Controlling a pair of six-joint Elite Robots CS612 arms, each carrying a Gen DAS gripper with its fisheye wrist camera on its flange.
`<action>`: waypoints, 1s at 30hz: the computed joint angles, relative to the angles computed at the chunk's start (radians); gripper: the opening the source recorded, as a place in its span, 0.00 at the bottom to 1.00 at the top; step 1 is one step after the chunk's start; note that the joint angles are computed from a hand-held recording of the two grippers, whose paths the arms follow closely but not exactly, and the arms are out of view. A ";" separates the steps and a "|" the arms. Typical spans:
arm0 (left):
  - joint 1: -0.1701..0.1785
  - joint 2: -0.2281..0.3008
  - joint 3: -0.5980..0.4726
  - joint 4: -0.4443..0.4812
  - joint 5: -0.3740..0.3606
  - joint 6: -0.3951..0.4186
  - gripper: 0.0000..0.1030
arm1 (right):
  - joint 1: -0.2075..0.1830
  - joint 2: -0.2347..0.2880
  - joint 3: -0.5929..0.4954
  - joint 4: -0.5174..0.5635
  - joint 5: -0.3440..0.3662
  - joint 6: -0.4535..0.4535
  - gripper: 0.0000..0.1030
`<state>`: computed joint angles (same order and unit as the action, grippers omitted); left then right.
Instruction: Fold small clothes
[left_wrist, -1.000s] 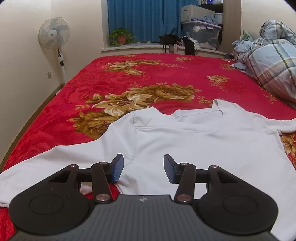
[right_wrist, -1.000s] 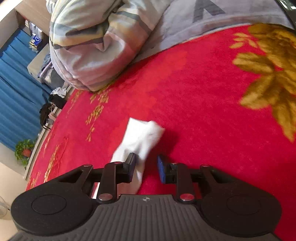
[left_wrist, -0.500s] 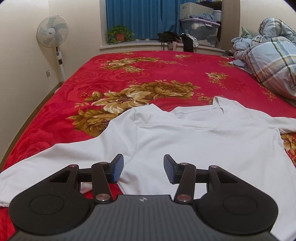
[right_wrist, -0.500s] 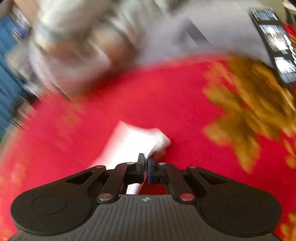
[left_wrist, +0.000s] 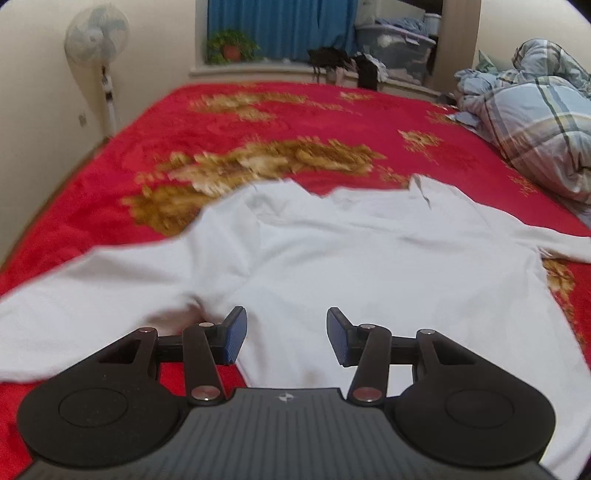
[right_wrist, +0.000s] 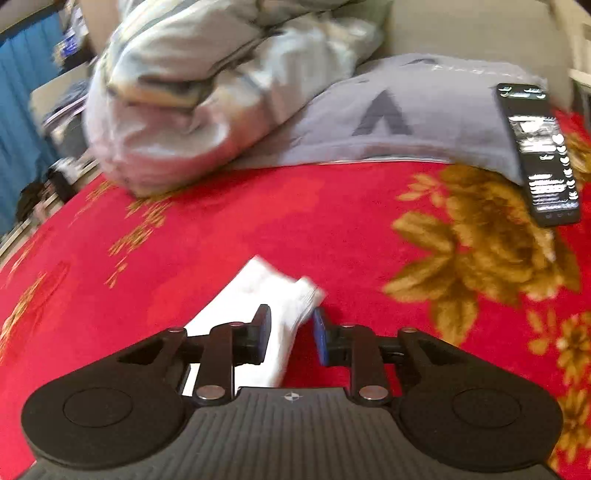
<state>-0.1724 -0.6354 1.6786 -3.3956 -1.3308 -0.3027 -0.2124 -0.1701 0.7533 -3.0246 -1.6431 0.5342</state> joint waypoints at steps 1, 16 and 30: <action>0.006 -0.001 0.001 0.024 -0.036 -0.022 0.51 | 0.003 -0.007 0.006 0.043 -0.030 0.020 0.23; -0.015 -0.079 0.136 -0.027 -0.053 -0.114 0.51 | 0.072 -0.289 0.546 -0.574 0.273 -0.414 0.28; -0.068 -0.172 0.347 0.108 -0.016 -0.427 0.51 | 0.121 -0.487 0.944 -0.114 0.342 -0.675 0.34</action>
<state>-0.2401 -0.8077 2.0257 -3.2874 -1.3468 -0.7297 -0.0919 -0.6572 1.6968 -3.1386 -1.3007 -0.1407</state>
